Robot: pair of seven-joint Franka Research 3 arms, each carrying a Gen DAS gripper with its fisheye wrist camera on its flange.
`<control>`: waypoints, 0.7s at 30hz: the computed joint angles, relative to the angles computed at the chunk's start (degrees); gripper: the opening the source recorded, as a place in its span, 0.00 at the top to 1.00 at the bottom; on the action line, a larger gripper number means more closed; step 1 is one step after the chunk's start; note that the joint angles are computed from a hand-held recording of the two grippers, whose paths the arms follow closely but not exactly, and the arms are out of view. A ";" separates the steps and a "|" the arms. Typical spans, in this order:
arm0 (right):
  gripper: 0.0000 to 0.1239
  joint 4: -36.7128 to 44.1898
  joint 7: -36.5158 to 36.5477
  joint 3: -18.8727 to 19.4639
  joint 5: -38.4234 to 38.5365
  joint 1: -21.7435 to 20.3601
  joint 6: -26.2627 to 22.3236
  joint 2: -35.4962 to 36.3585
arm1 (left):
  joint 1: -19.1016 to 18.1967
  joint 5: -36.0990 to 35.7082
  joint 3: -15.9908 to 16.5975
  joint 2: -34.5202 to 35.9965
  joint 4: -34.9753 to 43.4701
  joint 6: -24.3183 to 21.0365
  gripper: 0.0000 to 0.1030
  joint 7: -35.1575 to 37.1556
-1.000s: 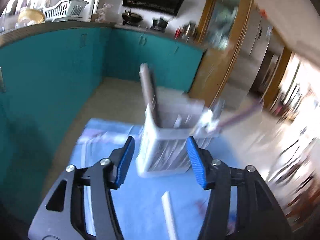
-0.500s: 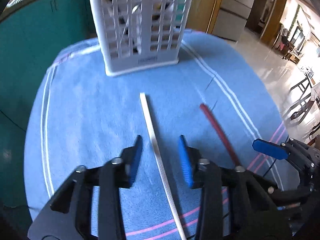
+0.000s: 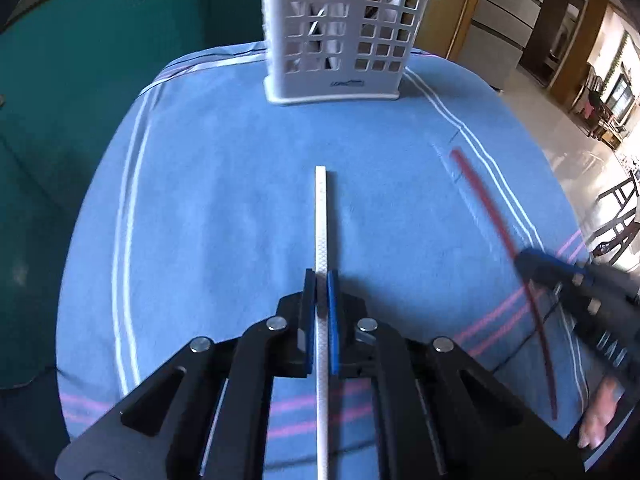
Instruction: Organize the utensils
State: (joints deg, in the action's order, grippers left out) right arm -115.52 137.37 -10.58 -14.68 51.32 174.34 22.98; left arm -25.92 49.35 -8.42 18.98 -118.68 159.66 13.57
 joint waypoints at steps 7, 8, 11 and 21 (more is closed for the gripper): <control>0.95 -0.28 -1.98 2.11 0.46 -0.25 -1.17 -1.50 | 0.12 2.13 -0.83 -6.28 -7.76 -0.98 0.94 -5.77; 0.95 0.23 -2.07 2.60 0.45 -0.49 -2.01 -1.21 | 0.30 2.53 -1.14 -6.52 -8.06 -1.50 0.94 -6.37; 0.95 1.11 -2.33 4.41 0.84 -1.74 -3.53 -0.35 | 0.74 4.37 -1.70 -7.59 -8.98 -2.78 0.94 -8.74; 0.93 2.89 2.34 3.29 -5.30 -0.41 -7.92 0.00 | 2.62 8.32 -3.26 -9.32 -10.66 -3.12 0.88 -11.92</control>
State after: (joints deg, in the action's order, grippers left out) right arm -112.63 139.71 -7.29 -19.98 50.92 166.41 22.97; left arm -23.29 57.67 -11.69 9.66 -129.34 156.53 1.65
